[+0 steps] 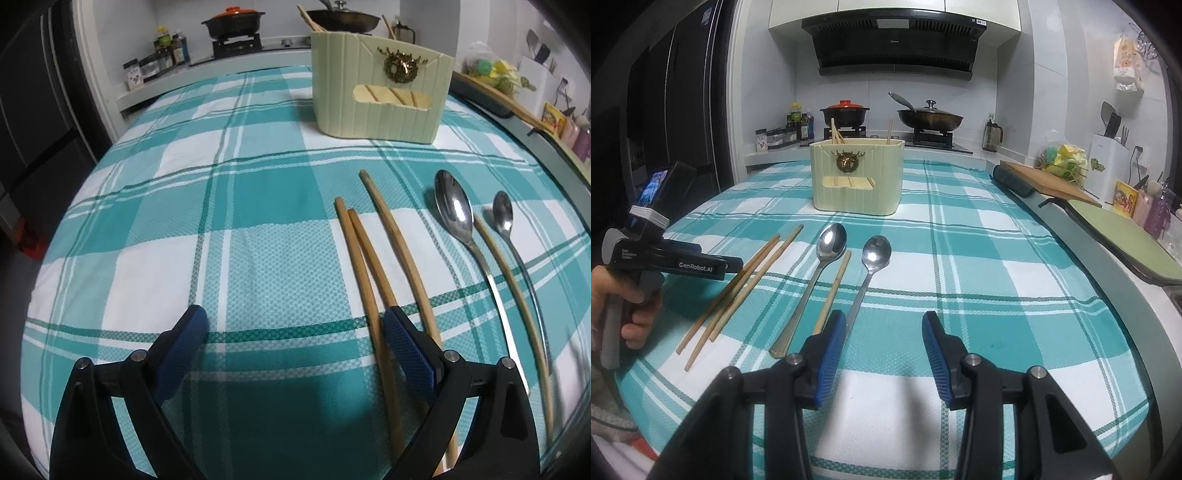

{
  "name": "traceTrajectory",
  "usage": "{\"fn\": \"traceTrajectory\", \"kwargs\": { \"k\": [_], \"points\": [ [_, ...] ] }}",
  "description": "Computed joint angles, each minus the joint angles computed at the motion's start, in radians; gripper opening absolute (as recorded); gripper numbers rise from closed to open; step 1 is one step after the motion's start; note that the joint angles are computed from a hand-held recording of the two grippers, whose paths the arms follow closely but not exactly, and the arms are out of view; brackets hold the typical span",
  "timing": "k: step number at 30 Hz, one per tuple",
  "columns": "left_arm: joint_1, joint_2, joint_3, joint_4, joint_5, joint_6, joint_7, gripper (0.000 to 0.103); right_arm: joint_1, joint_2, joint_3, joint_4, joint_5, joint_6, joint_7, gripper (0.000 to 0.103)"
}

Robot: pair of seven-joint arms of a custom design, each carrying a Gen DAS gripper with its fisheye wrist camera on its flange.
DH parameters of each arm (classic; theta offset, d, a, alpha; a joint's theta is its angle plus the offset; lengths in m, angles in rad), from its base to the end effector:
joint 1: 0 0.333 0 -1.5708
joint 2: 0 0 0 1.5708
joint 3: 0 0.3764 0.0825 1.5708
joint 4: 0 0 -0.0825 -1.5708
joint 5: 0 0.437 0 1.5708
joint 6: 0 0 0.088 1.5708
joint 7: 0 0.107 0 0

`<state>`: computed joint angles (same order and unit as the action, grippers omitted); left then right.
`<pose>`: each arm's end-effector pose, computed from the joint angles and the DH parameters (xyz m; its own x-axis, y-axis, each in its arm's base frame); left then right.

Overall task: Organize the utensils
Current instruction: 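Lower and close the left tool on a bamboo chopstick while the right tool grips a steel spoon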

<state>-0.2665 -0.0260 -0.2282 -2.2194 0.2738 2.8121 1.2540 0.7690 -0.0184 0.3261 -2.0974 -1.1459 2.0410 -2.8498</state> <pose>0.5290 -0.3013 0.4855 -0.3862 -0.9214 -0.0429 -0.7330 0.3348 -0.5921 0.3178 0.5083 0.4882 -0.1940 -0.9804 0.0328 -0.5324 0.0772 -0.8430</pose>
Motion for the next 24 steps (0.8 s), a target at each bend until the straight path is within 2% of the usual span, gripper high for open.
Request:
{"fn": "traceTrajectory", "kwargs": {
  "k": [7,12,16,19,20,21,22,24],
  "points": [
    [0.010,0.032,0.000,0.026,-0.057,-0.004,0.026,0.098,-0.024,-0.005,-0.022,-0.006,0.040,0.072,-0.035,0.044],
    [0.017,0.041,-0.005,0.033,-0.038,0.005,0.002,0.099,-0.086,0.017,-0.067,0.023,0.137,0.232,-0.173,0.044],
    [0.019,0.042,-0.006,0.033,-0.013,0.007,-0.026,0.100,-0.125,0.083,-0.095,0.087,0.221,0.293,-0.264,0.043],
    [0.021,0.040,-0.006,0.031,-0.004,0.007,-0.042,0.100,-0.137,0.138,-0.108,0.132,0.275,0.321,-0.348,0.030],
    [0.021,0.040,-0.006,0.030,-0.004,0.008,-0.044,0.100,-0.139,0.154,-0.110,0.146,0.306,0.315,-0.387,0.021],
    [0.022,0.038,-0.006,0.028,-0.001,0.007,-0.050,0.100,-0.141,0.169,-0.107,0.160,0.340,0.293,-0.427,0.017],
    [0.022,0.038,-0.005,0.027,0.000,0.008,-0.051,0.100,-0.126,0.166,-0.118,0.157,0.304,0.284,-0.402,0.015],
    [0.023,0.035,-0.005,0.024,0.004,0.007,-0.057,0.100,-0.117,0.160,-0.119,0.153,0.313,0.253,-0.415,0.012]
  ]
}}
